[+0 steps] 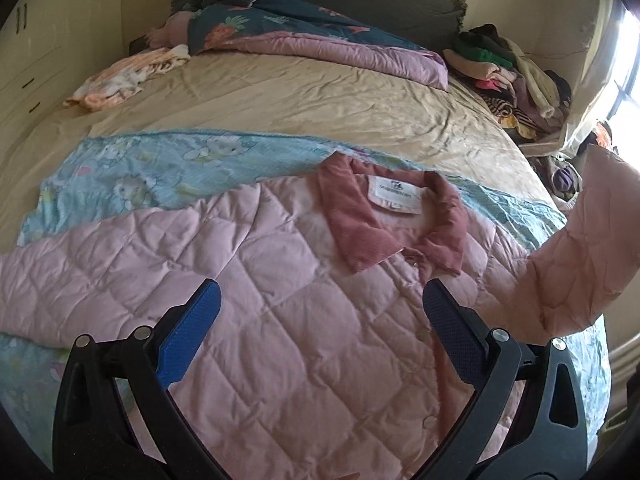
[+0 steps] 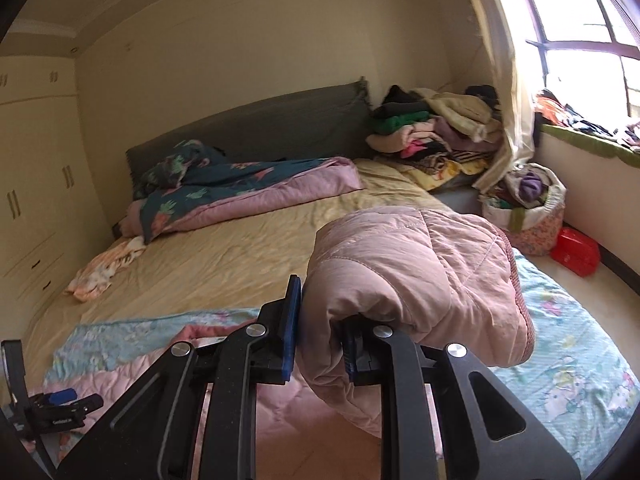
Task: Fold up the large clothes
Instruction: 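Fold the held sleeve across the jacket front toward the collar, release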
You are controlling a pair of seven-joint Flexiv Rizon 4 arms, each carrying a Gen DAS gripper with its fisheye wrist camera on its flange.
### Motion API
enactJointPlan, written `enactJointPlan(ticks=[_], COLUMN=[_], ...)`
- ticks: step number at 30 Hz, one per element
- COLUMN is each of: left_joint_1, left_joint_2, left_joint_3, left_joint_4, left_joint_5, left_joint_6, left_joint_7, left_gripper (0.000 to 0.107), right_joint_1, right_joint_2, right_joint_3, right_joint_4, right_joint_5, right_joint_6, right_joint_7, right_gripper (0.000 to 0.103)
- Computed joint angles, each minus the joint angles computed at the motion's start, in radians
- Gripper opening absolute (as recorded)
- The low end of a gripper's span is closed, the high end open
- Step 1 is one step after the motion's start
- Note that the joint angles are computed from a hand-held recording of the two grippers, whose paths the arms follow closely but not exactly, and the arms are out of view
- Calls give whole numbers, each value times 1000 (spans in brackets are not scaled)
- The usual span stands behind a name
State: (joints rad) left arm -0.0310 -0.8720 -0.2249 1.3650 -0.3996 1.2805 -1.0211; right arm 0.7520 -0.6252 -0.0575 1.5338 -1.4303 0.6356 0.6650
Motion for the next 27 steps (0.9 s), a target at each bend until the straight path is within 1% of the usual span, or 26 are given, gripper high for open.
enactJointPlan(ticks=[4,10,15,19,20,23,24,26,27], left_joint_1=[1,12,18,16,14,13,12,12,14], left_joint_2=[-9,-17,-29,-33,-36,-46,-50,-55,-57], left_joint_3=[15,15,15,22,25,31,33,34,31], left_joint_4=[-5,-7,-17,-21,-24,-36,-41,-46,-48], left_joint_5=[3,1,-3,3,4,5,5,4,1], left_joint_6=[-10,-21,-27,-29,-29,-45,-54,-64,-70], left_joint_7=[-13,-20,-30,-34,-37,-50,-56,-64,-66], left_gripper=[95,95,95,95,95,95,95,95,95], right_joint_1=[-4,23,35,34,30,32,34,35,43], right_joint_2=[-73,-212,-350,-477,-508,-547,-556,-560,-549], right_joint_3=[-14,-57,-73,-59,-50,-56,-60,-67,-88], right_joint_4=[-81,-237,-395,-545,-578,-603,-606,-595,-565], right_joint_5=[-8,79,215,352,390,459,479,517,524], right_joint_6=[84,194,265,304,324,381,403,457,491], right_joint_7=[-38,-135,-228,-316,-325,-299,-287,-261,-223], right_gripper=[18,18,18,18,19,21,22,30,40])
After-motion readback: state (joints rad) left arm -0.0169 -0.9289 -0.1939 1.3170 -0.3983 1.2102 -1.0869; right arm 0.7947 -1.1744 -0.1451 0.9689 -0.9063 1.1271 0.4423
